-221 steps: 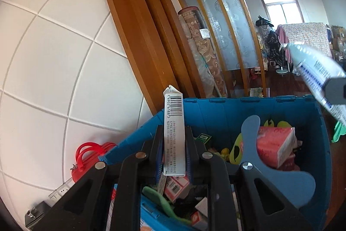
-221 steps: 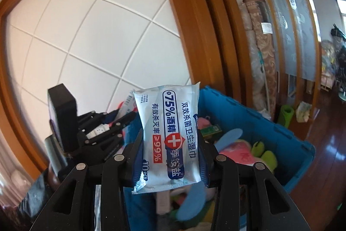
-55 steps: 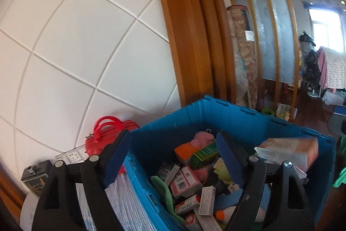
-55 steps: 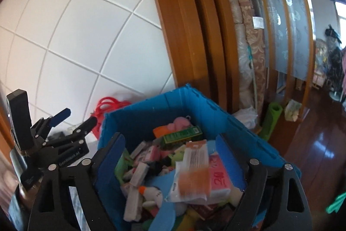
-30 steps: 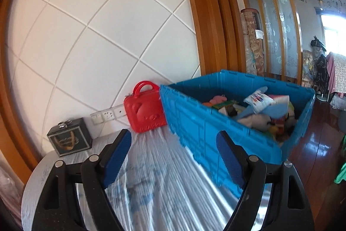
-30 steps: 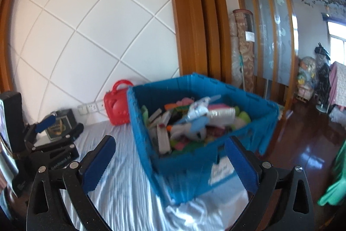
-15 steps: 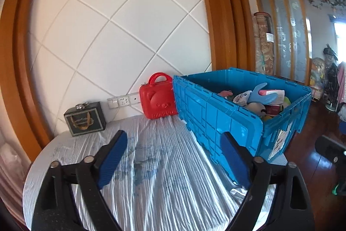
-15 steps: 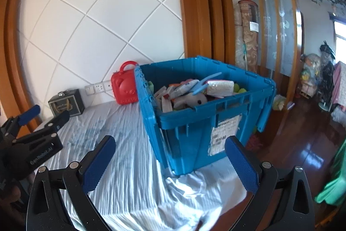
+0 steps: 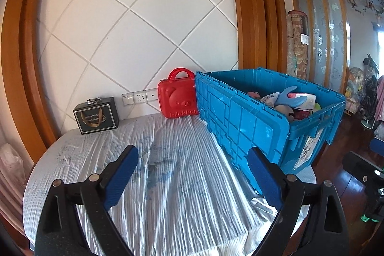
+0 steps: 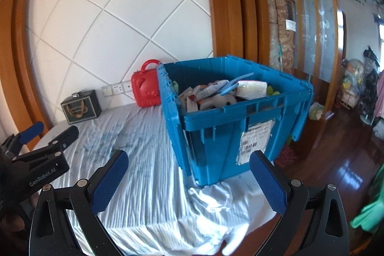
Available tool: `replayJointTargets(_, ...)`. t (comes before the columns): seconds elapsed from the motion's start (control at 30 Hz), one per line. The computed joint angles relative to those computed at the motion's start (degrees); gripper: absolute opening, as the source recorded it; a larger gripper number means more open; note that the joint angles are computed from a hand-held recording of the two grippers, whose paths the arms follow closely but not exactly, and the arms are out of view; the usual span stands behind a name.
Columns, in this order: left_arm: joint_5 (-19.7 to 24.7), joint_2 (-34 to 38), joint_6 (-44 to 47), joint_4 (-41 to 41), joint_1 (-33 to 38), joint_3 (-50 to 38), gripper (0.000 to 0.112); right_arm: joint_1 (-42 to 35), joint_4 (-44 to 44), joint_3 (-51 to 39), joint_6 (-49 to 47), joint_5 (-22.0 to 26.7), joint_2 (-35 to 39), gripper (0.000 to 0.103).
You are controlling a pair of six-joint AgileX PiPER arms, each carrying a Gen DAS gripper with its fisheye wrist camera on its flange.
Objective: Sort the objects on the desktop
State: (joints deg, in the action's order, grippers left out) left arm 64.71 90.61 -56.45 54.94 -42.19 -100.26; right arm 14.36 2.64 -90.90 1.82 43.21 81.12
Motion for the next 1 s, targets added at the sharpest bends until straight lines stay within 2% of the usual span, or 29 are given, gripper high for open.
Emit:
replayJointTargets(0.2, -2.6, -0.7, 3.5, -1.5, 1.4, 0.0, 0.093, 2.3, -4.7, 0.5, 5.9, 0.3, 0.0, 0.102)
replayJointTargets(0.3, -3.2, -0.6, 4.9, -2.8, 2.0, -0.5, 0.093, 4.1, -11.0, 0.2, 11.6, 0.8, 0.6, 0.102)
replayJointTargets(0.53, -5.3, -0.6, 7.8, -5.9, 4.0, -0.4, 0.093, 5.7, -13.6, -1.0, 15.6, 1.7, 1.8, 0.102)
replayJointTargets(0.87, -6.8, -0.3, 10.6, -8.0, 4.6, -1.5, 0.093, 5.6, -14.3, -2.7, 16.4, 1.5, 2.7, 0.102)
replayJointTargets(1.0, -7.1, -1.1, 8.0, -4.4, 3.7, -0.5, 0.090, 5.5, -14.5, -3.4, 16.3, 1.6, 3.0, 0.102)
